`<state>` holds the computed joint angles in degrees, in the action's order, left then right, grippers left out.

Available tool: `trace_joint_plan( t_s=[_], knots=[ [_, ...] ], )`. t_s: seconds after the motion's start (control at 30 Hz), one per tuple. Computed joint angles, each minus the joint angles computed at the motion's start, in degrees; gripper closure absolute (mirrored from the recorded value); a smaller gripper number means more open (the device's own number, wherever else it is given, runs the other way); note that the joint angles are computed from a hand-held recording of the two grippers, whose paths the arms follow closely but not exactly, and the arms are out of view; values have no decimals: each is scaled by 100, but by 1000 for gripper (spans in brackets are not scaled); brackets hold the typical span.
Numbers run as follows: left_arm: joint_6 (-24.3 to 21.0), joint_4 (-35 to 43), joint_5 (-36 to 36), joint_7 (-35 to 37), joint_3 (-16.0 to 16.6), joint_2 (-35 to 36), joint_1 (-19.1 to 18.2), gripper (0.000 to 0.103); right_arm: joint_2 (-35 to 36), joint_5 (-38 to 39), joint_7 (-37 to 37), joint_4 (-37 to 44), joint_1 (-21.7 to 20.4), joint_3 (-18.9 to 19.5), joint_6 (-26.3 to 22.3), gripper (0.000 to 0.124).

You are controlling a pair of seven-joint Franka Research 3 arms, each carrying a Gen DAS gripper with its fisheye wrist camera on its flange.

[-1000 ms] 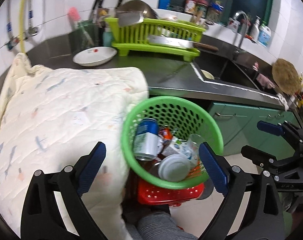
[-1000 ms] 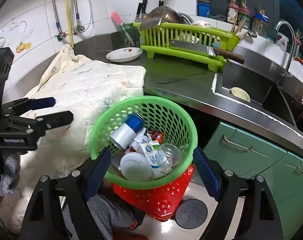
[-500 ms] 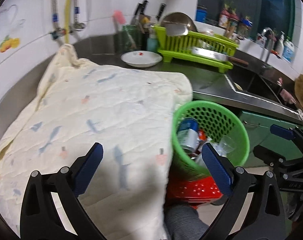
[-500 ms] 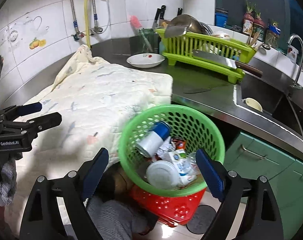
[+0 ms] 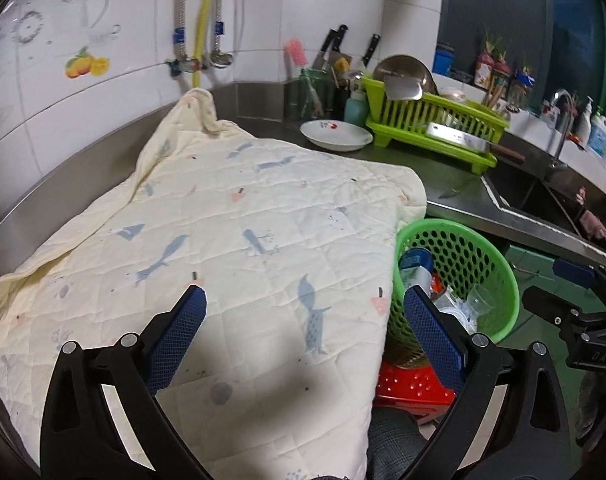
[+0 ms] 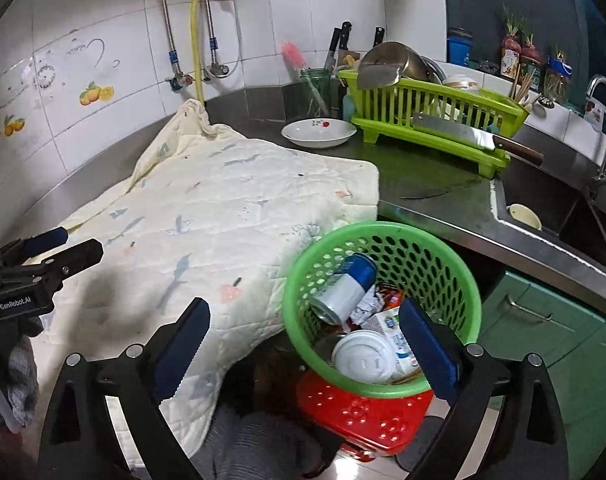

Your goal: Collect trash

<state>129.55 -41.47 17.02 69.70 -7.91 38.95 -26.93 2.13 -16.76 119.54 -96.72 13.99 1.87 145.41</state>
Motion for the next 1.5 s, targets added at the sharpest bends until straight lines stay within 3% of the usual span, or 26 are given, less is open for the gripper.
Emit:
trace_joint_plan(
  t_s=[0.2, 0.5, 0.87, 1.5],
  knots=[
    [643, -1432, 381, -474, 76, -893, 104, 5, -59, -192, 251, -100, 55, 41, 127, 31],
    [892, -2319, 648, -1016, -39, -1438, 366, 5, -147, -623, 644, -201, 98, 101, 164, 31],
    [1097, -2852, 790, -1303, -141, -1758, 550, 5, -222, -921, 899, -258, 110, 174, 222, 30],
    [1197, -3084, 1023, -1500, -171, -1903, 586, 5, -236, -959, 937, -288, 154, 220, 207, 30]
  ],
)
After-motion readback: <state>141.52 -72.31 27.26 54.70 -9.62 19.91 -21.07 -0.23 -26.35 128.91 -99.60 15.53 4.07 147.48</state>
